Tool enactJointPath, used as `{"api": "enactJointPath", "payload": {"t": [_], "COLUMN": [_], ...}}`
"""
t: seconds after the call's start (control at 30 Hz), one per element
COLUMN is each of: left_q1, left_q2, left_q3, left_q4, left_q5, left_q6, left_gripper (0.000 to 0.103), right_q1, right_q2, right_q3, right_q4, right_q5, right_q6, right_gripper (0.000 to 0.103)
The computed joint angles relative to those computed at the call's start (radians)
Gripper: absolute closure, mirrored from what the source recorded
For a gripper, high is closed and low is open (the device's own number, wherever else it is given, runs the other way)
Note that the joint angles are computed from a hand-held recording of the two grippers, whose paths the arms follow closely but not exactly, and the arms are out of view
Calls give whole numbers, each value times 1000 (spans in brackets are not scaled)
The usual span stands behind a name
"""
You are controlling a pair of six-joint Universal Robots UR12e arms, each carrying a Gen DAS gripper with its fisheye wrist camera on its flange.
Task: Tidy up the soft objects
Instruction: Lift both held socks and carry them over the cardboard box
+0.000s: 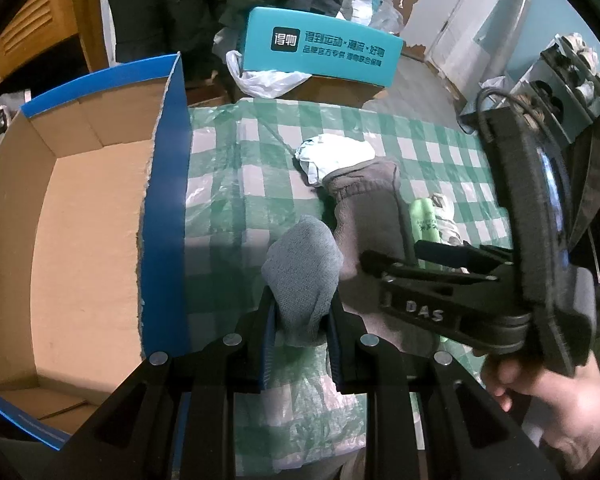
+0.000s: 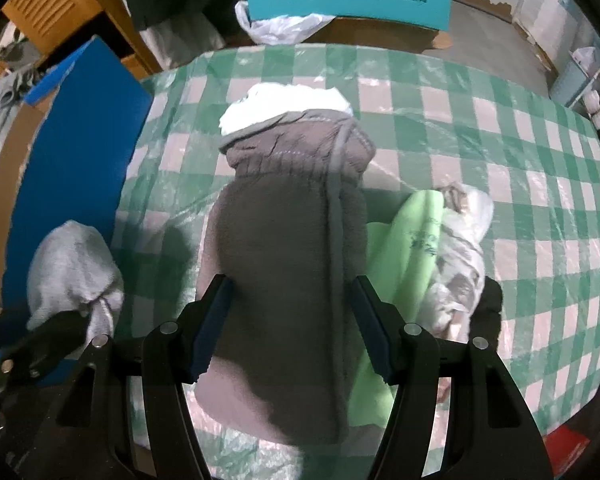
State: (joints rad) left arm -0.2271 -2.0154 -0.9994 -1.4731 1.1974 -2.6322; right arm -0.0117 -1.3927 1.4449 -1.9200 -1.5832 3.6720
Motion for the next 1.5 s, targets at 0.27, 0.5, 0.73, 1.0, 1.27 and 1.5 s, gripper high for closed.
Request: {"api": "enactJointPath", "payload": {"t": [0.27, 0.5, 0.73, 1.0, 1.27, 1.5], "left_q1": [4, 11, 18, 29, 46, 65], "left_q2": [-1, 2, 13, 22, 34, 35], "left_q3": [4, 5, 1, 4, 3, 11], "left_q4": [-9, -8, 4, 24, 75, 98], "left_q5": [-7, -17, -40, -68, -83, -88], "left_q6": [2, -2, 1, 0, -14, -32], "left_gripper": [80, 80, 80, 80, 80, 80], "right_q1": [12, 23, 29, 31, 42, 52], "right_q2": [20, 14, -10, -38, -42, -28], "right_q3": [-8, 2, 1, -7, -34, -74], "right_q4": [16, -10, -43, -81, -110, -135], "right_q5": [-33, -61, -81, -85, -90, -82], "right_q6": [-28, -58, -52, -33, -37, -54], "right_gripper": [47, 81, 84, 84, 84, 84]}}
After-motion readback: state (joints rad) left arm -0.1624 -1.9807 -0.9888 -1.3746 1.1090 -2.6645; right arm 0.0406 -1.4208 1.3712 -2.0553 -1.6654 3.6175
